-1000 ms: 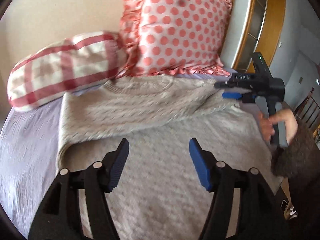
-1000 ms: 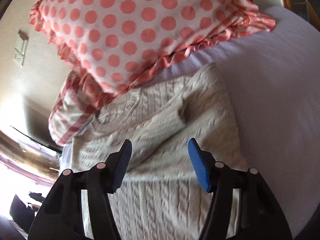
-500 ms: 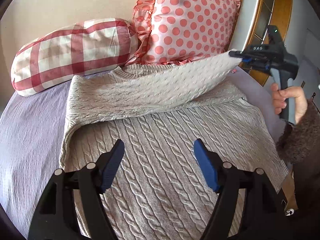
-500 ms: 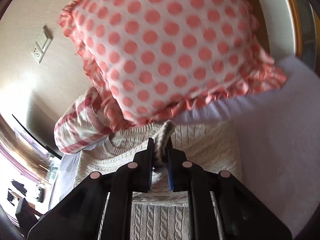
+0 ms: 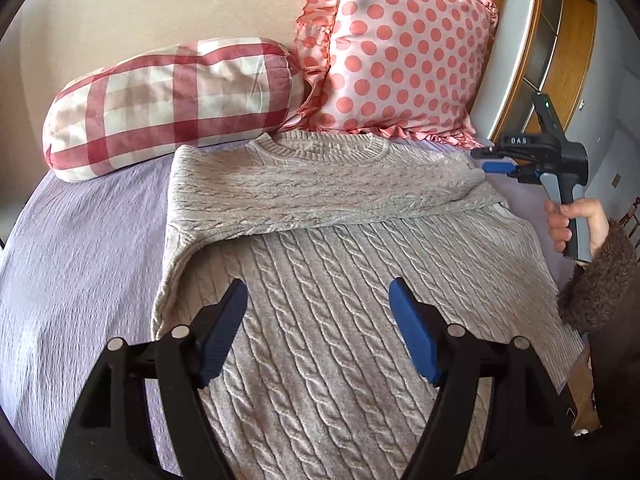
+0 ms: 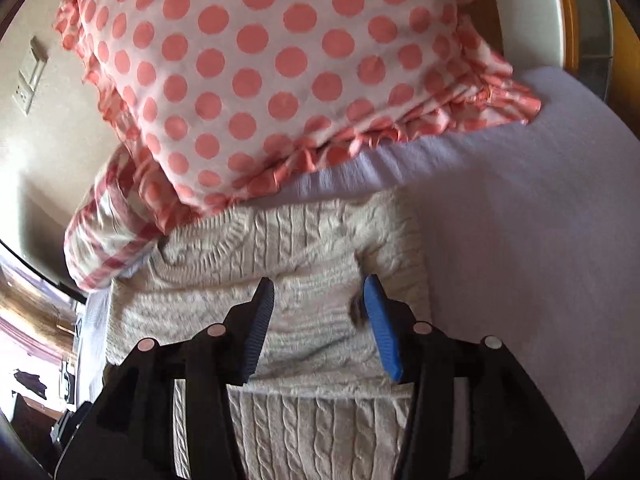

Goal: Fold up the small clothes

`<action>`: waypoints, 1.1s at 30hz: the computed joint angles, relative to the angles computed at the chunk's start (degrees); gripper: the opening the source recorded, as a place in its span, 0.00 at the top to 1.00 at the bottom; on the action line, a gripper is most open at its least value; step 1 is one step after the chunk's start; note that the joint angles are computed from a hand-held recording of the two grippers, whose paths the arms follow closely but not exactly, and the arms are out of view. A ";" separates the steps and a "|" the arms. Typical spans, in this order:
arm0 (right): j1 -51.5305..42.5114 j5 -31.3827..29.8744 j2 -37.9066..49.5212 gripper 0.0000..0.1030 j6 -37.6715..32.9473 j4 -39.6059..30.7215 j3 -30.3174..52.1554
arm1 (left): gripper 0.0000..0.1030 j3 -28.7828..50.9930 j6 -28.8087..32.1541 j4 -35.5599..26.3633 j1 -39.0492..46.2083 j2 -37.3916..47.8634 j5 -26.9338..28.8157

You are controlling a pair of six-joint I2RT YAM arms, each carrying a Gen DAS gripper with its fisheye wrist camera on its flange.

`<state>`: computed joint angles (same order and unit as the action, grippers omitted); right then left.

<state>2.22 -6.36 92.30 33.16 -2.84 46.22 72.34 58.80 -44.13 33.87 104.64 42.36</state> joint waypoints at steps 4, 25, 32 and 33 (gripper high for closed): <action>0.52 -1.50 3.88 0.53 1.63 -0.67 1.16 | 0.27 -0.56 0.30 0.18 -0.03 -0.07 -0.65; -1.28 -1.43 3.26 0.40 -1.88 2.56 -0.27 | 0.26 0.87 -0.39 -0.57 0.18 2.04 -0.32; 1.39 -0.42 3.34 0.87 -3.68 5.42 -2.78 | 0.25 1.22 -0.40 -1.37 1.81 1.94 -0.37; 0.79 -1.04 1.23 0.87 -2.97 5.72 -3.70 | 0.25 1.08 -0.28 -1.22 2.16 1.67 -0.36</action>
<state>3.01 -7.40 93.53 30.18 2.88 42.51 73.42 58.52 -45.36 36.03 106.31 41.99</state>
